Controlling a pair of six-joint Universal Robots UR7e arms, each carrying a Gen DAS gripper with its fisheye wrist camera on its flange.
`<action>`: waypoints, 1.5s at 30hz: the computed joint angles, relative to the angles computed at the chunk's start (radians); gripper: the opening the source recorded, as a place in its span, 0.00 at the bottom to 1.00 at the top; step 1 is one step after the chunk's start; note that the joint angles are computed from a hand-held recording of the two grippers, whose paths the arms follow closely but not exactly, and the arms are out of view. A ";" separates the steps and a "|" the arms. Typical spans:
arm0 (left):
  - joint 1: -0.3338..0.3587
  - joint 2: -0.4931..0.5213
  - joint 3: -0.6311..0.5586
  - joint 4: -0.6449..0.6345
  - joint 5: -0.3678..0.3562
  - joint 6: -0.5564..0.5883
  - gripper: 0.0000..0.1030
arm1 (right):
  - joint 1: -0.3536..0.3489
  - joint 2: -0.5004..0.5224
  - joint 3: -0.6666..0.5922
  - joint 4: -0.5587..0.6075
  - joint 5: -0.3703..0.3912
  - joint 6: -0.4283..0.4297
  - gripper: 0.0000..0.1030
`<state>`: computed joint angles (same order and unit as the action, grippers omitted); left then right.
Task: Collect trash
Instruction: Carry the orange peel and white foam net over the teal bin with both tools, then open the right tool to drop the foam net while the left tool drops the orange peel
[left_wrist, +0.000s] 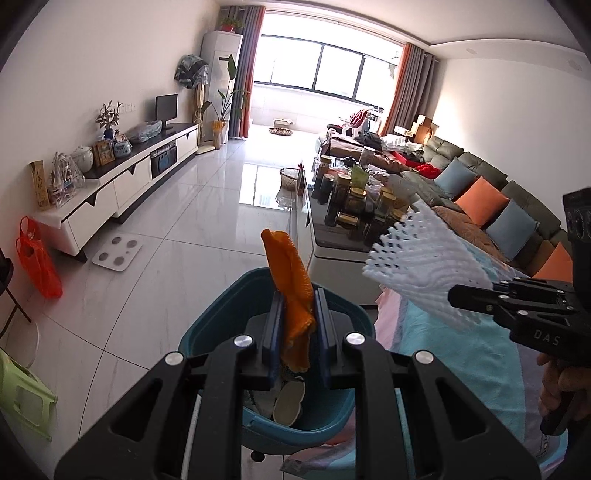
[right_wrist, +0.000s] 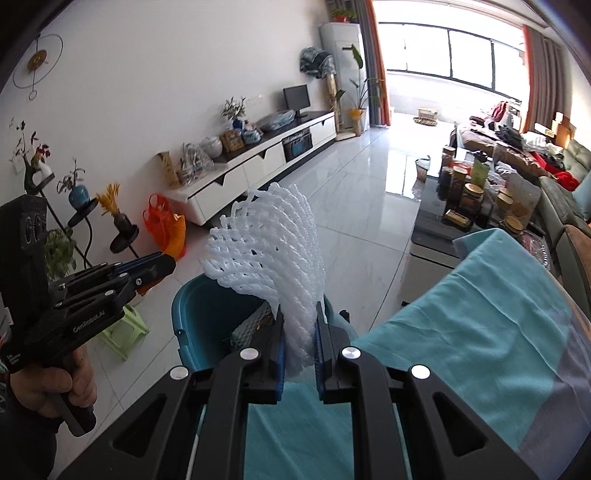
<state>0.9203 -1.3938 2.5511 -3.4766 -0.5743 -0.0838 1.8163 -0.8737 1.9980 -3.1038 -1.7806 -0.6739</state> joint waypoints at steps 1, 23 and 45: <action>0.010 0.003 -0.006 0.005 -0.007 -0.004 0.16 | 0.003 0.009 -0.010 0.011 -0.006 -0.001 0.11; 0.251 0.135 -0.094 0.061 -0.161 -0.053 0.16 | 0.054 0.264 -0.253 0.231 -0.196 0.003 0.11; 0.242 0.225 -0.097 -0.036 -0.090 -0.036 0.73 | 0.058 0.271 -0.277 0.228 -0.192 0.028 0.53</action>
<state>1.1628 -1.1691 2.4539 -3.5131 -0.6644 -0.1200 1.8743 -0.6031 1.7214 -2.8761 -1.9730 -0.6457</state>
